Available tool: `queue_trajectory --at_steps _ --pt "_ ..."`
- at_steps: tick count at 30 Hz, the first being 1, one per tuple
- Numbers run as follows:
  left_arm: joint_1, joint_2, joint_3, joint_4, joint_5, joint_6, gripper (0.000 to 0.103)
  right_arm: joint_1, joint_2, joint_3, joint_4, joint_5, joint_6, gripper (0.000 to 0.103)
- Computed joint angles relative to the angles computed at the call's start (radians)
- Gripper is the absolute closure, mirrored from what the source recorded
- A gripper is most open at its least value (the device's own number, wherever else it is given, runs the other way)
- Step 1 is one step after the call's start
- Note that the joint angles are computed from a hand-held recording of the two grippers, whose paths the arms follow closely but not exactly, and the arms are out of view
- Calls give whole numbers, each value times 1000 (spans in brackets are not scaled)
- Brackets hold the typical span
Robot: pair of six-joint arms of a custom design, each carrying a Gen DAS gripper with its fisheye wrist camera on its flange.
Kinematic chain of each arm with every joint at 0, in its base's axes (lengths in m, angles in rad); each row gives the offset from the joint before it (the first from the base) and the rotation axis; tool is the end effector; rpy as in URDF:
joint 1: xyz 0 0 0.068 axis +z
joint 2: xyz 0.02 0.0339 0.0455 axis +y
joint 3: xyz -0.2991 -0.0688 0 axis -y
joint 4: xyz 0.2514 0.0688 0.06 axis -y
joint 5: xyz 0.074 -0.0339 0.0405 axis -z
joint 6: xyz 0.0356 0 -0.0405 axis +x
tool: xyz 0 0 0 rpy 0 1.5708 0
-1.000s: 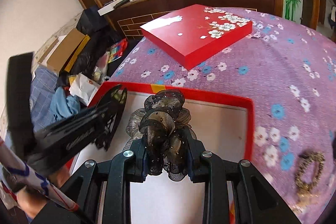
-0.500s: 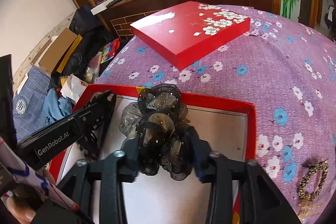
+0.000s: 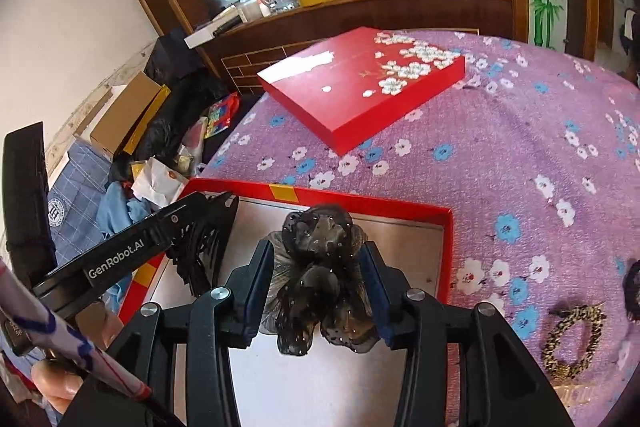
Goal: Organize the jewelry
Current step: 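Lower the black clip into the red box while the right gripper releases the bow there, then grasp the red plaid scrunchie with the right gripper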
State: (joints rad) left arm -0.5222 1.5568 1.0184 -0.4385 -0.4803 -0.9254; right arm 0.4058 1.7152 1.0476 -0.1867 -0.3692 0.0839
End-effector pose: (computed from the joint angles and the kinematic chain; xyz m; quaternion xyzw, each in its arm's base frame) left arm 0.2868 -0.1461 0.2477 -0.2542 0.8960 -0.0178 0.3636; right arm 0.3331 0.1571 0.2201 -0.2111 0.8984 0.2503 0.2927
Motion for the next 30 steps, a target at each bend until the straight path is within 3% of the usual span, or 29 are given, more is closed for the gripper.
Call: queue_trajectory --at_steps 8,17,19,21,26,30 --pt "-24 -19 -4 18 -19 15 50 -102 -96 -74 -5 -112 -23 49" --pt "-67 8 33 -13 -66 13 50 -385 -246 -167 -88 -248 -149 48" --pt "-89 18 53 -33 -92 19 50 -472 -259 -165 -127 -287 -200 46" --pt "-103 18 62 -24 -87 36 50 -544 -262 -160 -158 -310 -238 37" --pt "-187 49 160 -74 -109 50 50 -731 -173 -62 -313 -369 -359 37" --pt "-263 109 291 -116 -81 57 50 -826 -110 27 -313 -370 -307 37"
